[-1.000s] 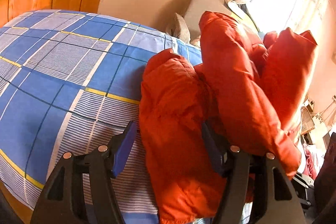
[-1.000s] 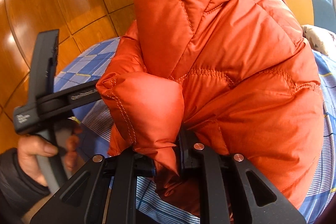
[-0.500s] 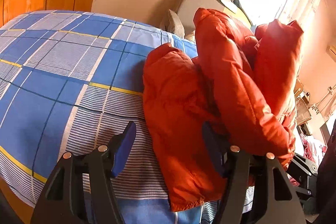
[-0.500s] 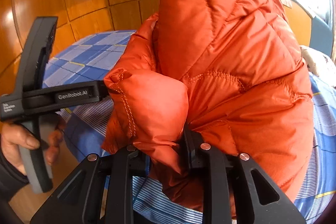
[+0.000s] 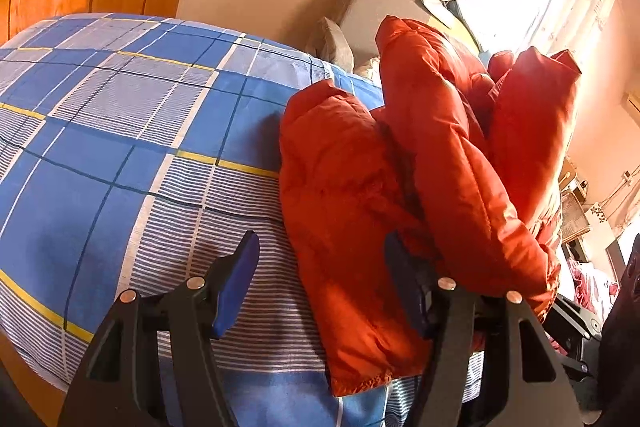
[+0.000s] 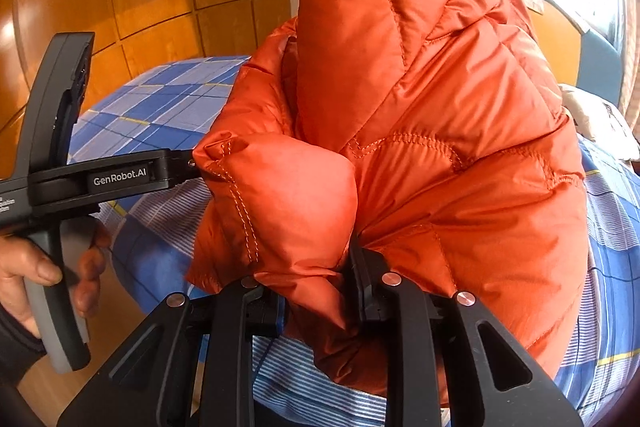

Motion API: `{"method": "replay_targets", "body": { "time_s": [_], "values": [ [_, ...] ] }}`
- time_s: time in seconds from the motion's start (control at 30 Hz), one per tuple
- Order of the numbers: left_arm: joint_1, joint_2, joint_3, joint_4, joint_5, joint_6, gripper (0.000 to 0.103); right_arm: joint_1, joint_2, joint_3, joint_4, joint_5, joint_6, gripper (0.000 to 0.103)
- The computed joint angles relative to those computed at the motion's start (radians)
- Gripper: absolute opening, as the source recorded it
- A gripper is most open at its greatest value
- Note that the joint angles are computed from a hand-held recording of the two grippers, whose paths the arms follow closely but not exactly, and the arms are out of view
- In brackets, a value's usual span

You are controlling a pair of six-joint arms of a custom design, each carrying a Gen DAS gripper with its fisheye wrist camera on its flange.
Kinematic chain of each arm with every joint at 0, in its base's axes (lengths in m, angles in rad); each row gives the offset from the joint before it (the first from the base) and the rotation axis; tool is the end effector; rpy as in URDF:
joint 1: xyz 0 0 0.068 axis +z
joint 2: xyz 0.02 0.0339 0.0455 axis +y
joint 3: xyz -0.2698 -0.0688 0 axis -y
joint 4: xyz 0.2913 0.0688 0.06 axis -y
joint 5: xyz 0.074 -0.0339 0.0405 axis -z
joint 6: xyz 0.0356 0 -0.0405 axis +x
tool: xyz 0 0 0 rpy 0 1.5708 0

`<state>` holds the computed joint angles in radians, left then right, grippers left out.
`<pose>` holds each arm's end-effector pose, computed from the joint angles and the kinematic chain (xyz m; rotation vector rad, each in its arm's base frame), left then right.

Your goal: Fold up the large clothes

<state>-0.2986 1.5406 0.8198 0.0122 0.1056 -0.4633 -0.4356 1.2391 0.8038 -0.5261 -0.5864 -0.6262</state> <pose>0.3366 -0.1075 0.1648 -0.1351 2.3249 -0.5124 0.2630 -0.1007 0.2152 -0.4408 2.2925 0.2350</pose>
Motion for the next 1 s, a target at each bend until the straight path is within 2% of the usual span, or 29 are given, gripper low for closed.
{"method": "replay_targets", "body": {
  "time_s": [0.2,0.5,0.7,0.9,1.0],
  "values": [
    [-0.004,-0.005,-0.001,-0.004,-0.004,0.009,0.063,0.015,-0.003,-0.004,0.015,0.010,0.036,0.024],
    [-0.002,-0.036,-0.017,0.002,0.017,0.014,0.063,0.018,-0.015,-0.021,0.028,0.029,0.026,0.024],
    [0.024,-0.091,-0.052,0.033,0.130,0.023,0.065,0.088,-0.049,-0.104,0.149,0.125,0.102,0.024],
    [0.028,-0.107,-0.057,0.049,0.260,0.037,0.078,0.155,-0.077,-0.168,0.237,0.204,0.143,0.024],
    [0.015,-0.062,-0.027,0.046,0.289,0.035,0.079,0.181,-0.091,-0.186,0.258,0.236,0.151,0.024]
  ]
}}
